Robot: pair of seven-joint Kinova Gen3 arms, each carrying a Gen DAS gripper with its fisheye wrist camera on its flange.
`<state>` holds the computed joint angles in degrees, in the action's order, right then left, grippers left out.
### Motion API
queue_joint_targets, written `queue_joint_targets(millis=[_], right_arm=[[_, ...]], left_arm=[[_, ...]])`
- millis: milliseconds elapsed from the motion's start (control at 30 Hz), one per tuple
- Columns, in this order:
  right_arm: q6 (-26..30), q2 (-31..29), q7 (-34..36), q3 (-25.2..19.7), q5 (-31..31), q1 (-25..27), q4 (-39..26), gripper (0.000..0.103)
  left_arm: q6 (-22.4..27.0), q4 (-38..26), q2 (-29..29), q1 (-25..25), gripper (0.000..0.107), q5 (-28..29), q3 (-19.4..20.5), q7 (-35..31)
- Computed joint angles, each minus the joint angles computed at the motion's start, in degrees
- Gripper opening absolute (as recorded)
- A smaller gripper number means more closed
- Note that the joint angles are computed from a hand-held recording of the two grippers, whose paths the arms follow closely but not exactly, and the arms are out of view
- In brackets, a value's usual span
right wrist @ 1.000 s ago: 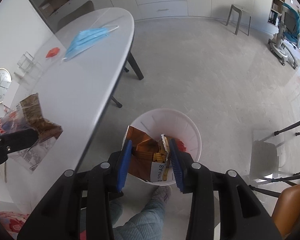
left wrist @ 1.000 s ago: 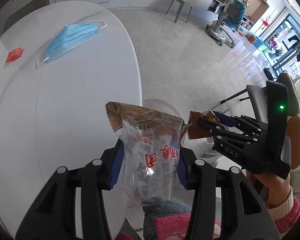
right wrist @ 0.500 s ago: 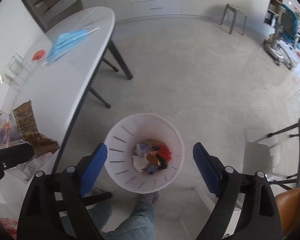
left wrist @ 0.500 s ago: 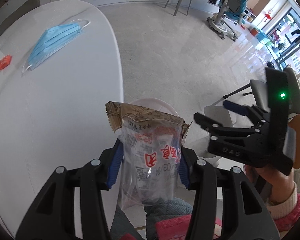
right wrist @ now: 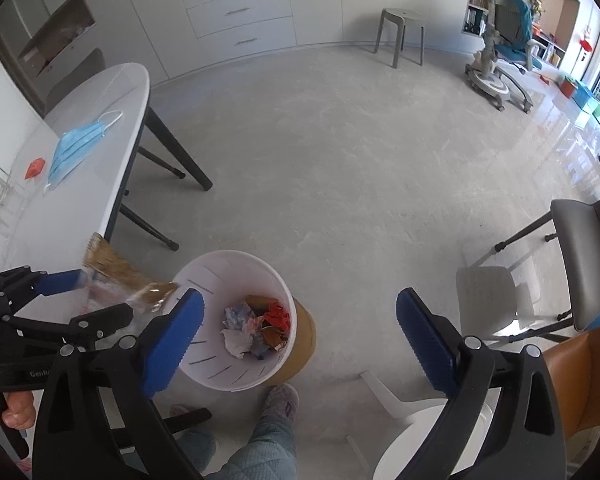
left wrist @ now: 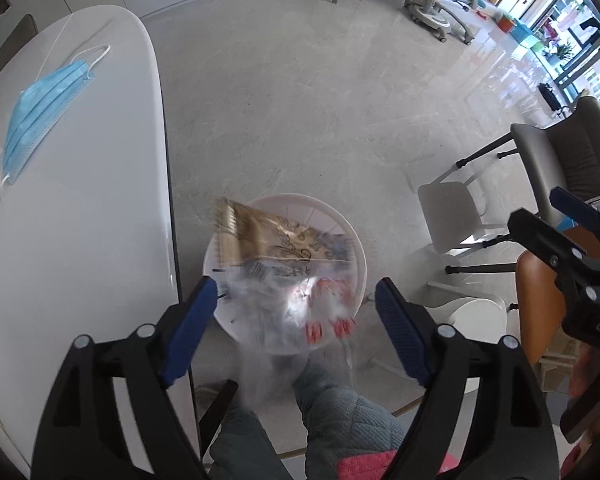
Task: Collect trash
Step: 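Carry snack bag and brown wrapper to the wastebasket and release both, then move both tools back over the table toward the red packet and mask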
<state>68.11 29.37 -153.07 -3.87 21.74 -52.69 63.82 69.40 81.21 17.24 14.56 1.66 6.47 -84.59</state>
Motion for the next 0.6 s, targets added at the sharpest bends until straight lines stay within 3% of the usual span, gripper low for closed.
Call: queue_joint_targets(millis=[133, 600], right_arm=[[-0.14, 0.03, -0.94, -0.10, -0.62, 0.08, 0.54, 0.096], [1.98, 1.38, -1.44, 0.09, 1.35, -3.35, -4.67, 0.096]], left_arm=[[-0.49, 0.77, -1.22, -0.21, 0.089, 0.52, -0.06, 0.48], [0.04, 1.88, -7.31, -3.21, 0.089, 2.50, -0.69, -1.40]])
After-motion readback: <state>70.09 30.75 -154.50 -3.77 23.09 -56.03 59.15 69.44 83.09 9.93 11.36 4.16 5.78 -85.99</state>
